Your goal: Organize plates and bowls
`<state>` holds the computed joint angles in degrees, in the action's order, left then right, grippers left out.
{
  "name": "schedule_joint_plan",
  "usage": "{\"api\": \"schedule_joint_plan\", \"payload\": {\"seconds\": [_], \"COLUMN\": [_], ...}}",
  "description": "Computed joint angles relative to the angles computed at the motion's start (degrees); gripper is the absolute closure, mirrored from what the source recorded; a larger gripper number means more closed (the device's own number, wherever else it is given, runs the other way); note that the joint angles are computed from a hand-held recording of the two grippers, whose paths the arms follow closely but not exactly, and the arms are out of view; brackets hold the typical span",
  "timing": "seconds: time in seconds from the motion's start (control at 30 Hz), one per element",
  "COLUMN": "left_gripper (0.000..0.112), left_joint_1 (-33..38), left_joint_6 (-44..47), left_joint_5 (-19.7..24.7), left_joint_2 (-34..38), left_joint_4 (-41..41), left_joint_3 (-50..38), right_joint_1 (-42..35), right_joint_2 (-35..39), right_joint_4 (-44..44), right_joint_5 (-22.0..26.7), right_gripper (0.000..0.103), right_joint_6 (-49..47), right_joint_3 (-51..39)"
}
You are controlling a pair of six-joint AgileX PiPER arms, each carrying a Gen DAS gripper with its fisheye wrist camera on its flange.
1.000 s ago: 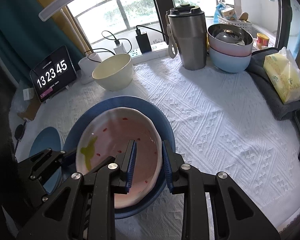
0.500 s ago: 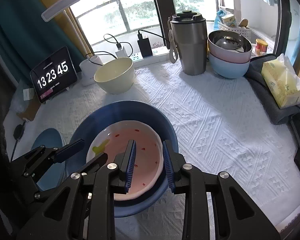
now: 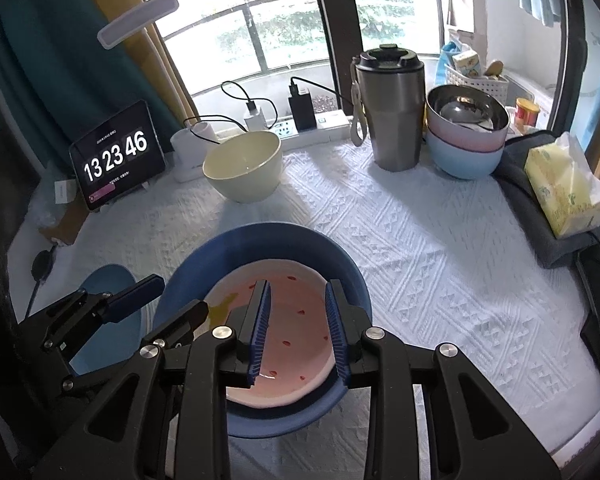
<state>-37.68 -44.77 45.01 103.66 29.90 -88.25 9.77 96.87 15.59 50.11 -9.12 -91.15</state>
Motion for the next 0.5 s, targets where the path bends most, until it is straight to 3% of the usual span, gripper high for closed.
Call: {"api": "schedule_joint_plan", "payload": {"seconds": [0.5], "left_gripper": [0.067], "left_joint_1": [4.22], "left_joint_6": [1.96], "left_joint_5": [-3.0], "left_joint_2": [-4.11], "left_joint_4": [-0.09], "left_joint_3": [2.27], "right_joint_1": [3.84], "right_joint_2": [3.1], "right_joint_4": [-3.06], "right_joint_5": [0.91], "right_gripper": [0.073], "right_joint_6": [3.81], "right_joint_3": [-6.71]}}
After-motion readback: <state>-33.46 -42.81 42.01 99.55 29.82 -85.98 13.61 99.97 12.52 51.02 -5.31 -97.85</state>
